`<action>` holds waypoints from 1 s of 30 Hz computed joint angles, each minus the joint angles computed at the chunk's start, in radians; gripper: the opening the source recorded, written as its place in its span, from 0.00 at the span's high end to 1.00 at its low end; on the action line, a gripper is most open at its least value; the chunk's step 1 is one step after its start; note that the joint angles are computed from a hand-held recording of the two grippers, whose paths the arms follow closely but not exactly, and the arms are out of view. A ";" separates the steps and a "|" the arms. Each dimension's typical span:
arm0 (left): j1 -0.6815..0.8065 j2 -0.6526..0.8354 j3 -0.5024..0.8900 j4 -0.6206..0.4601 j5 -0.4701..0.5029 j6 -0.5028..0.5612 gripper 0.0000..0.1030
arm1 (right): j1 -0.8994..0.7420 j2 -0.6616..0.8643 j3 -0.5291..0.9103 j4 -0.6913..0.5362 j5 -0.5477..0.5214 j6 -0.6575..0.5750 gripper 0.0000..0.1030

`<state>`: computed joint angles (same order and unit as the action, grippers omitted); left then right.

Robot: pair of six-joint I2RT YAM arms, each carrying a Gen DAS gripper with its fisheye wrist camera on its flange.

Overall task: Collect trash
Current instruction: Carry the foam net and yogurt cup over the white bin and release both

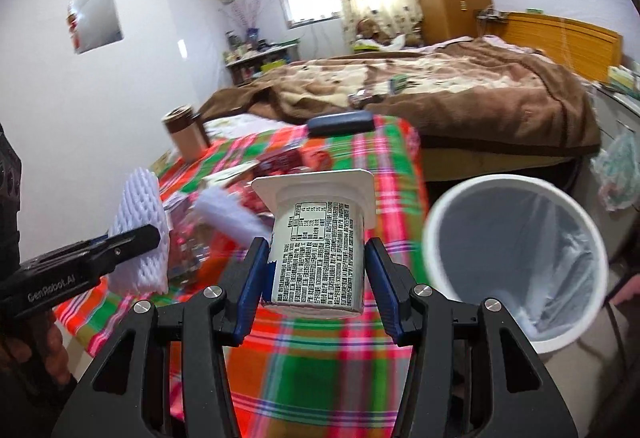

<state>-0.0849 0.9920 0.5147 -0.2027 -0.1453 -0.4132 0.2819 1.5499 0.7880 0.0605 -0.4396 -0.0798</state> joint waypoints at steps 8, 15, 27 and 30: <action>-0.158 0.273 0.158 0.114 0.020 0.003 0.72 | -0.102 0.031 0.045 -0.008 0.046 -0.009 0.50; -0.256 0.501 0.336 0.154 0.051 0.032 0.72 | -0.182 0.105 0.109 -0.010 0.093 -0.003 0.50; -0.303 0.878 0.647 0.102 0.133 0.046 0.72 | -0.271 0.265 0.210 -0.067 0.141 -0.061 0.50; -0.302 0.935 0.699 0.089 0.147 0.045 0.72 | -0.294 0.290 0.237 -0.099 0.125 -0.087 0.50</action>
